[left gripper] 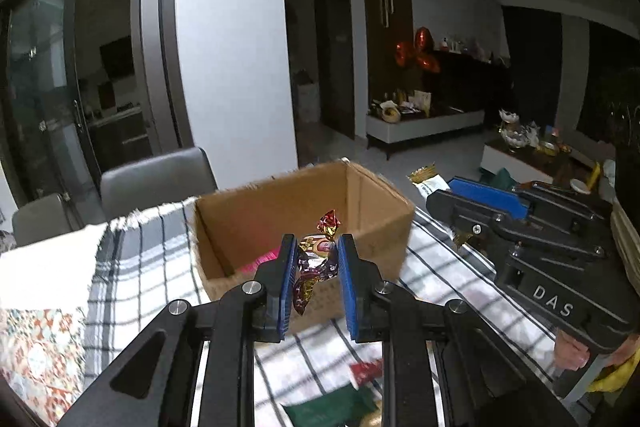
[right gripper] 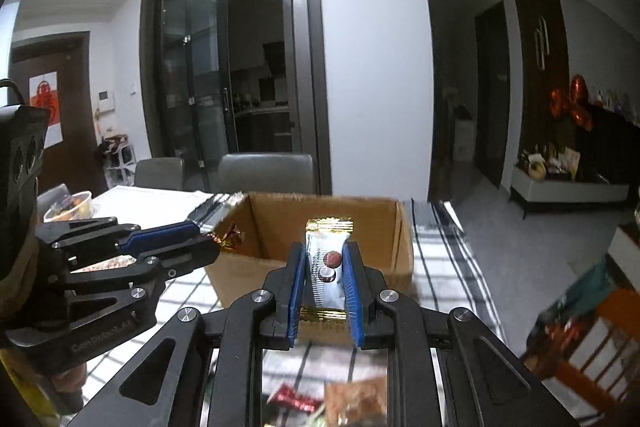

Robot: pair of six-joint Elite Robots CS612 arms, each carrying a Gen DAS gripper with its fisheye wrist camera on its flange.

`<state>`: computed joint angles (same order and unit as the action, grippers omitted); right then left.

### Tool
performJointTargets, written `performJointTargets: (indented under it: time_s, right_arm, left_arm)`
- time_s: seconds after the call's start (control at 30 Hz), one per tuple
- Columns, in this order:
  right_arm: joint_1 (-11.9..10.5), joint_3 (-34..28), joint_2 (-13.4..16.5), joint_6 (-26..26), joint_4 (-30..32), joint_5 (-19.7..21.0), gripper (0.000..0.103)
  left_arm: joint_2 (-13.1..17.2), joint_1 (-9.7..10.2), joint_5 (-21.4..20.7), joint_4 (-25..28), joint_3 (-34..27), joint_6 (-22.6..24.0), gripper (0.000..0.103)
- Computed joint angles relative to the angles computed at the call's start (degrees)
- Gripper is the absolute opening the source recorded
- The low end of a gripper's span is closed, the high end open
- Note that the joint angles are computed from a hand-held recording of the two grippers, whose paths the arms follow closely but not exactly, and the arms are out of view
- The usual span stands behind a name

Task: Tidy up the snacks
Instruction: 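Carry both snacks into the box and open both tools to release them, then move both open tools back toward the remaining snacks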

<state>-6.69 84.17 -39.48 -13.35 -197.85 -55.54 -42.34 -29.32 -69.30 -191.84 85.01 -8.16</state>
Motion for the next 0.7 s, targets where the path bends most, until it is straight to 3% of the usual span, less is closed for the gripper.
performJointTargets:
  time_s: [0.5,0.57,0.6,0.7]
  right_arm:
    - [1.81,-11.44,4.58,-0.36,8.45,-1.00,0.021]
    - [1.89,-12.40,5.12,-0.35,8.68,-2.34,0.031]
    - [1.99,-12.66,5.27,-0.35,8.72,-3.18,0.049]
    - [1.94,-12.03,5.13,-0.31,7.36,-3.98,0.053]
  left_arm:
    - [3.68,2.10,3.17,5.03,-9.11,1.41,0.023]
    - [4.04,2.33,3.98,6.44,-10.15,0.61,0.038]
    - [4.15,2.38,4.67,6.55,-10.31,-0.07,0.051]
    - [3.84,2.22,6.03,5.25,-9.14,-0.37,0.056]
